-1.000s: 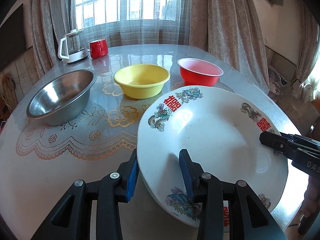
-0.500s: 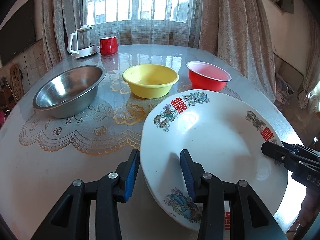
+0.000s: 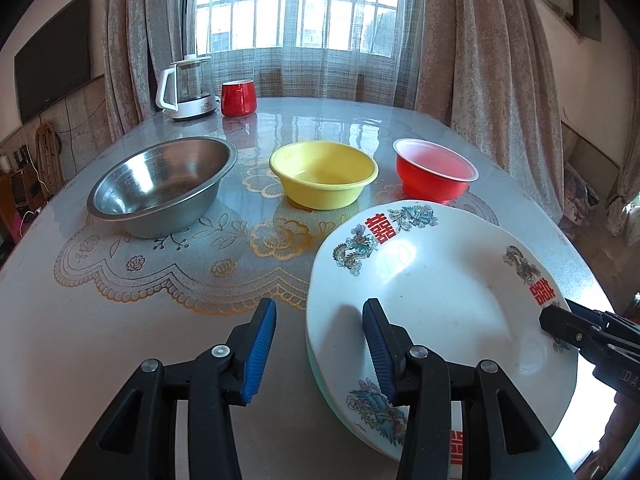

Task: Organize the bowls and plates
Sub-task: 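Lower the large plate onto the stack and open the right tool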

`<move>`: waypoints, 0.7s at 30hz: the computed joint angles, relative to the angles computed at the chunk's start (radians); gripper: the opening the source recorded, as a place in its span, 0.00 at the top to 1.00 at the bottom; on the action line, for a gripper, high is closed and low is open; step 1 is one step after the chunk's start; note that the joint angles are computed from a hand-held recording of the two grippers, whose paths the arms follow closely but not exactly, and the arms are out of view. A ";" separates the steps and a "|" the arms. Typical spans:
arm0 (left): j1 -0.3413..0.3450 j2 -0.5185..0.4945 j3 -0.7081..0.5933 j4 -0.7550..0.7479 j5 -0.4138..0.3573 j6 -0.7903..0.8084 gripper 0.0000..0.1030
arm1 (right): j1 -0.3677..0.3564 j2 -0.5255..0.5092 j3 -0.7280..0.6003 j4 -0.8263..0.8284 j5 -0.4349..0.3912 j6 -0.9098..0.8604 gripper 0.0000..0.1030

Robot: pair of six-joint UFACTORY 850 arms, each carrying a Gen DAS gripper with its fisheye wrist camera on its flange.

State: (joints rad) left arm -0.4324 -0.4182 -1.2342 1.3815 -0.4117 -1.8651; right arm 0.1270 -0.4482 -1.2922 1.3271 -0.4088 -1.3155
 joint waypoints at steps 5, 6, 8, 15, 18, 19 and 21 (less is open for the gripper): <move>0.015 0.026 0.032 0.056 0.041 -0.047 0.53 | 0.007 0.027 0.016 0.003 0.081 0.059 0.61; 0.020 0.033 0.040 0.071 0.054 -0.064 0.53 | 0.006 0.032 0.019 0.022 0.087 0.055 0.61; 0.030 0.053 0.063 0.114 0.078 -0.102 0.53 | 0.009 0.045 0.027 0.055 0.110 0.046 0.61; 0.063 0.122 0.146 0.243 0.087 -0.233 0.51 | 0.051 0.066 0.031 0.065 0.148 0.070 0.61; 0.094 0.151 0.176 0.246 0.135 -0.261 0.51 | 0.080 0.070 0.028 0.058 0.167 0.065 0.61; 0.104 0.164 0.189 0.280 0.150 -0.299 0.51 | 0.089 0.069 0.024 0.051 0.171 0.068 0.61; 0.110 0.181 0.207 0.296 0.136 -0.308 0.50 | 0.106 0.066 0.016 0.045 0.170 0.080 0.61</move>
State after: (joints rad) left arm -0.3223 -0.2371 -1.0268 1.6775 -0.2758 -2.1733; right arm 0.2329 -0.3824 -1.2765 1.3717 -0.2391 -1.2352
